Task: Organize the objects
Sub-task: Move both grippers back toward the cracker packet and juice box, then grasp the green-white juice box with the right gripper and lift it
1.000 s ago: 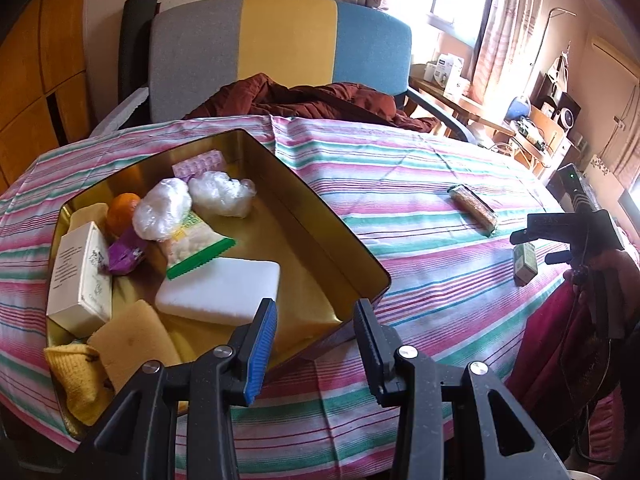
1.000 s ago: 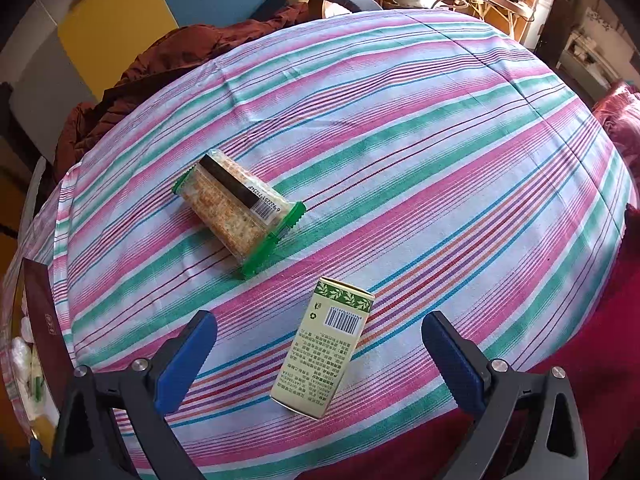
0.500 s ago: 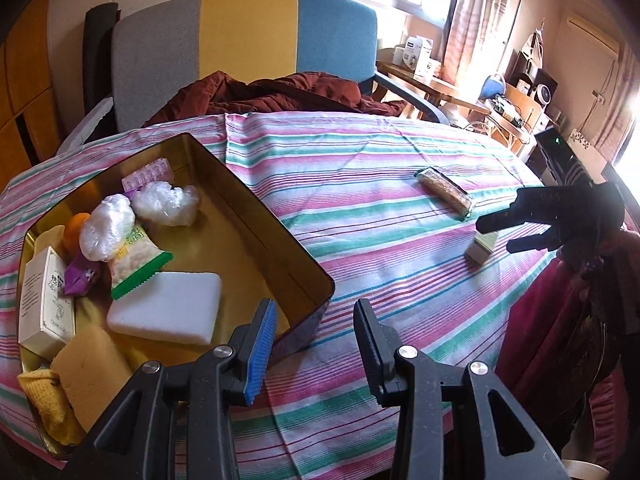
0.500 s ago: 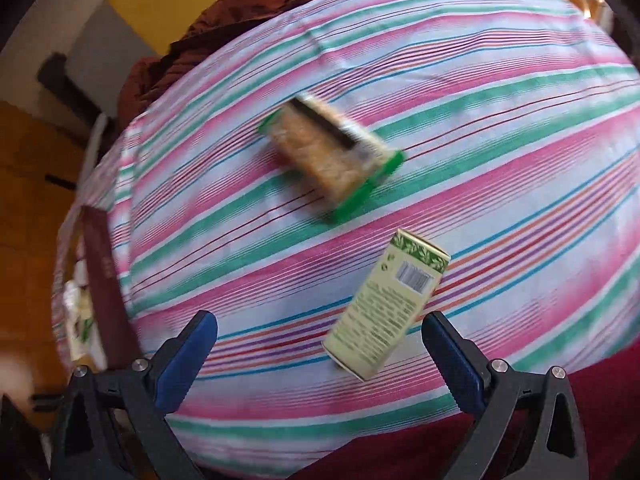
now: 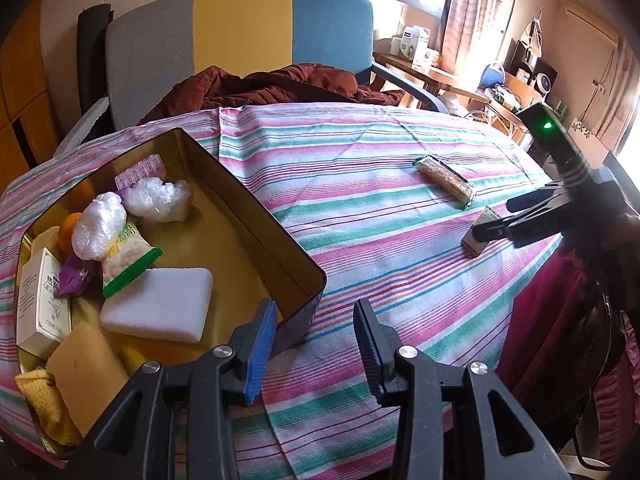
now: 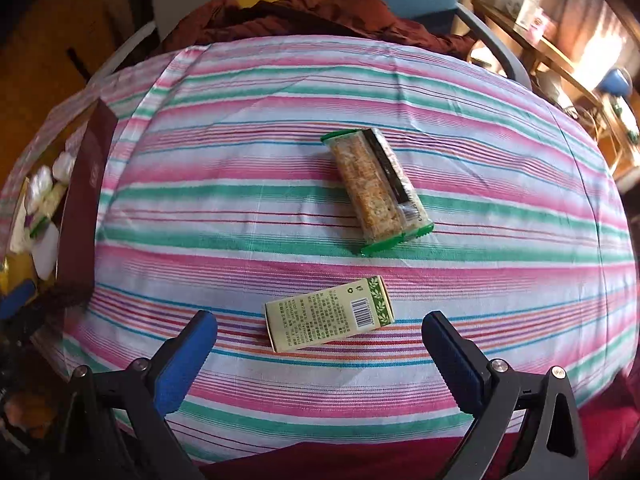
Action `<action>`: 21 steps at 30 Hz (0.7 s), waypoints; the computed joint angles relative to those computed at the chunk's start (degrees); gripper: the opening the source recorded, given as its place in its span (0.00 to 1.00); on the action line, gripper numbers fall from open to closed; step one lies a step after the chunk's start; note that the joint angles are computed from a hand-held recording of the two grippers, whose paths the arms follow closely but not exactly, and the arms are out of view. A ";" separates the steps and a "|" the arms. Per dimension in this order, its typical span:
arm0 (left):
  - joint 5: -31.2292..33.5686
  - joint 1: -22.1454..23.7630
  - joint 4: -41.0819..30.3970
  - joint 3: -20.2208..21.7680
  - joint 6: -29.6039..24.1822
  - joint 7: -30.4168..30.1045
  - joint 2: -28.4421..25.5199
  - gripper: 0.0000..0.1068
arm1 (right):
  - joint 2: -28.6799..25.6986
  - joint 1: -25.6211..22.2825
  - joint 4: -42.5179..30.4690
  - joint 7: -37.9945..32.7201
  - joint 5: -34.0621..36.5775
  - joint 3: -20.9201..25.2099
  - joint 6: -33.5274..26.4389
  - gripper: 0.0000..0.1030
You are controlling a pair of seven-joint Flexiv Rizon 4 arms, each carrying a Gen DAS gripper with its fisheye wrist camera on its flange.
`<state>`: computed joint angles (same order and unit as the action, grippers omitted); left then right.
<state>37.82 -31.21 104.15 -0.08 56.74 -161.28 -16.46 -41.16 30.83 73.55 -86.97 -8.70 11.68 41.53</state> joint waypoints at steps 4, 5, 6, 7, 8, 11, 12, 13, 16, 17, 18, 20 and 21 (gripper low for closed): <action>-0.59 0.29 -1.43 -0.31 -0.57 1.82 -0.81 0.37 | -2.54 2.28 -2.25 -2.18 -4.11 -1.94 -3.52 1.00; -0.75 0.32 -2.04 -0.38 -0.69 2.59 -1.17 0.37 | -3.20 2.63 -2.97 -2.16 -4.80 -2.32 -4.66 0.98; -0.99 0.38 -2.66 -0.44 -0.72 3.43 -1.61 0.37 | -3.84 2.31 -4.04 -2.77 -4.45 -1.98 -6.20 0.82; -1.37 0.45 -3.30 -0.46 -0.72 4.26 -2.11 0.37 | -4.06 1.70 -4.60 -3.63 -3.64 -1.38 -7.07 0.70; -2.00 0.64 -4.13 -0.54 -0.55 5.37 -2.80 0.37 | -3.96 1.26 -4.57 -4.00 -3.00 -1.12 -6.95 0.72; -4.89 1.37 -7.03 -0.83 0.36 9.70 -5.47 0.37 | -2.73 -0.79 -3.67 -2.85 0.25 -0.52 -3.79 0.72; -6.26 1.65 -8.04 -0.91 0.84 11.33 -6.50 0.37 | -2.27 -1.28 -3.14 -1.48 0.97 -0.86 -2.22 0.72; -7.76 1.89 -9.03 -0.97 1.47 12.81 -7.57 0.37 | -1.95 -1.79 -2.83 0.22 1.70 -1.22 -1.02 0.72; -12.81 2.72 -12.74 -1.38 2.38 17.82 -11.41 0.37 | -0.65 -2.72 -0.58 8.32 2.28 -3.70 4.19 0.72; -14.28 2.84 -14.45 -1.47 2.32 19.43 -12.94 0.37 | -0.31 -3.24 -0.10 11.53 2.69 -4.24 5.81 0.73; -15.68 2.85 -16.13 -1.55 2.05 21.03 -14.36 0.37 | -0.03 -4.12 0.52 14.79 3.61 -4.49 7.71 0.73; -18.39 2.82 -20.10 -1.65 1.06 24.33 -17.51 0.37 | -0.11 -6.44 0.92 19.35 6.33 -3.48 10.93 0.72; -19.88 2.93 -21.92 -1.80 0.94 25.90 -19.05 0.37 | -0.17 -7.64 1.03 20.81 7.75 -2.65 11.91 0.72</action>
